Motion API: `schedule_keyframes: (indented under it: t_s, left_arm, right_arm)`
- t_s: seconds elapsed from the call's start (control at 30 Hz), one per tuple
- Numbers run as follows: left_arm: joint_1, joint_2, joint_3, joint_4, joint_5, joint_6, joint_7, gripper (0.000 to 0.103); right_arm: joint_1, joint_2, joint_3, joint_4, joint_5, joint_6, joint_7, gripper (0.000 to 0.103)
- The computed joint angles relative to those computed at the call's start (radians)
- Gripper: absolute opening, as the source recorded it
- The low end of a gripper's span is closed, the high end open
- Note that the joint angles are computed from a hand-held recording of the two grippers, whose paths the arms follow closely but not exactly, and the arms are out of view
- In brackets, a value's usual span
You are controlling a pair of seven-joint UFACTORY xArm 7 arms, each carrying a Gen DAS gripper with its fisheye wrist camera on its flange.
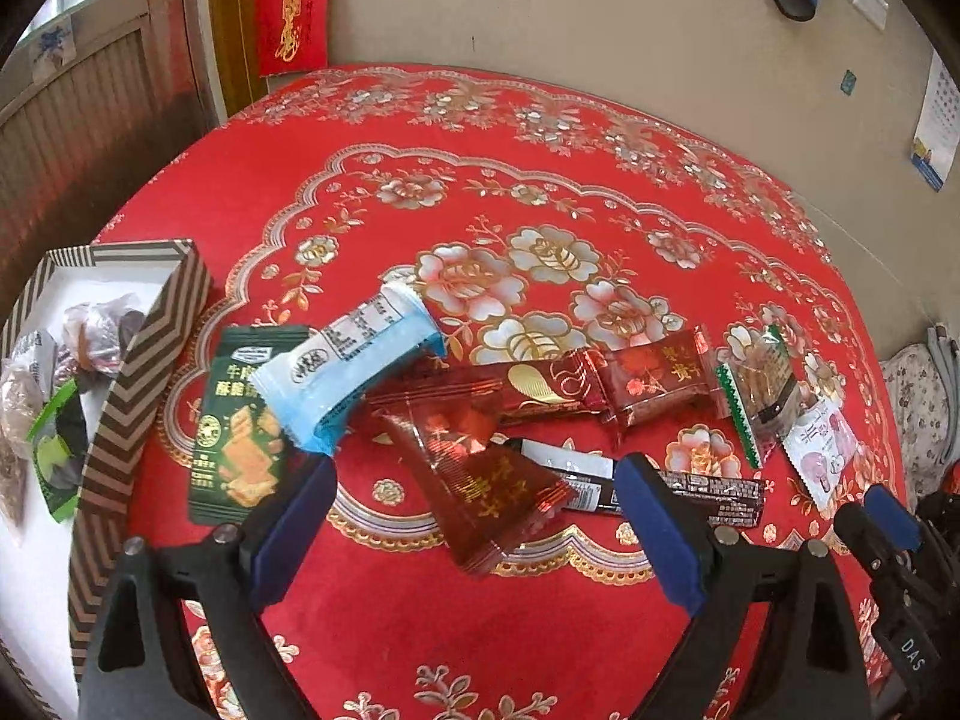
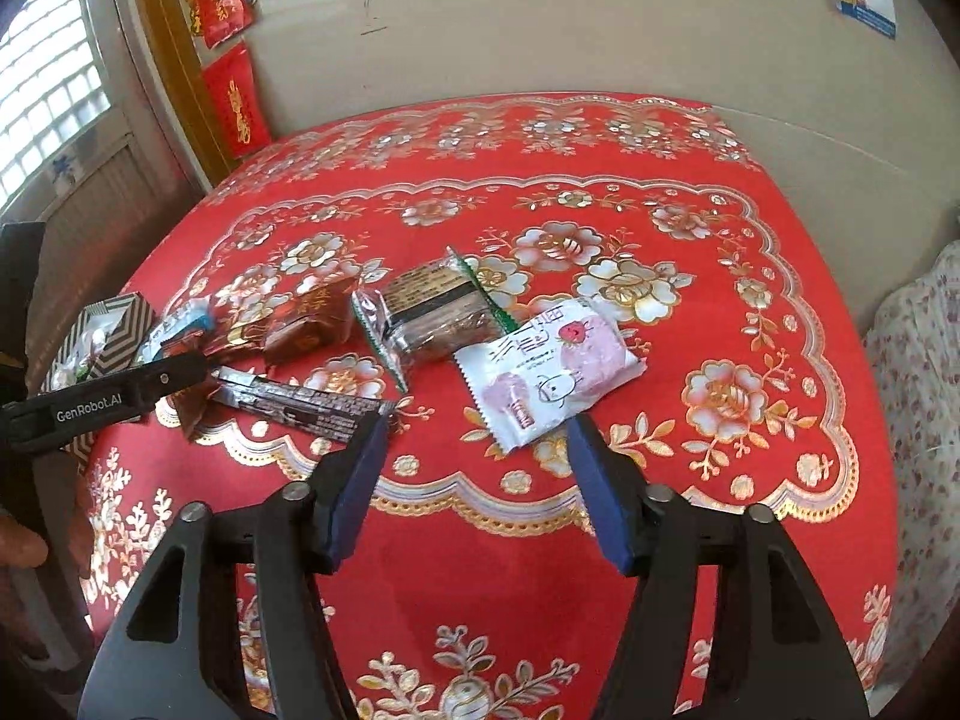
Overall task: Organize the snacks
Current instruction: 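Move both tools back over the remaining snacks on the table, then close left tool on red candy packet while right tool closes on clear-wrapped biscuit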
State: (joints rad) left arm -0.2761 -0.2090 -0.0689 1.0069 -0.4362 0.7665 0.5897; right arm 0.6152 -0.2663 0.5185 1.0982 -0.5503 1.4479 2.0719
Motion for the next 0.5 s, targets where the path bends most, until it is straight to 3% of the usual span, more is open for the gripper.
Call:
schedule_keyframes:
  t_s: [0.27,0.37,0.5]
  left_arm:
    - [0.000,0.017,-0.006,0.007,0.008,0.003,-0.015,0.095]
    - [0.000,0.022,-0.011,0.009,0.015,0.005,-0.019,0.095]
    - [0.000,0.030,-0.012,0.012,0.018,0.013,-0.023,0.095]
  right_arm:
    - [-0.027,-0.035,-0.051,-0.050,0.010,-0.087,-0.117,0.065]
    - [-0.055,-0.055,-0.074,-0.084,0.010,-0.166,-0.190,0.079]
    - [-0.096,-0.053,-0.089,-0.091,0.004,-0.212,-0.286,0.079]
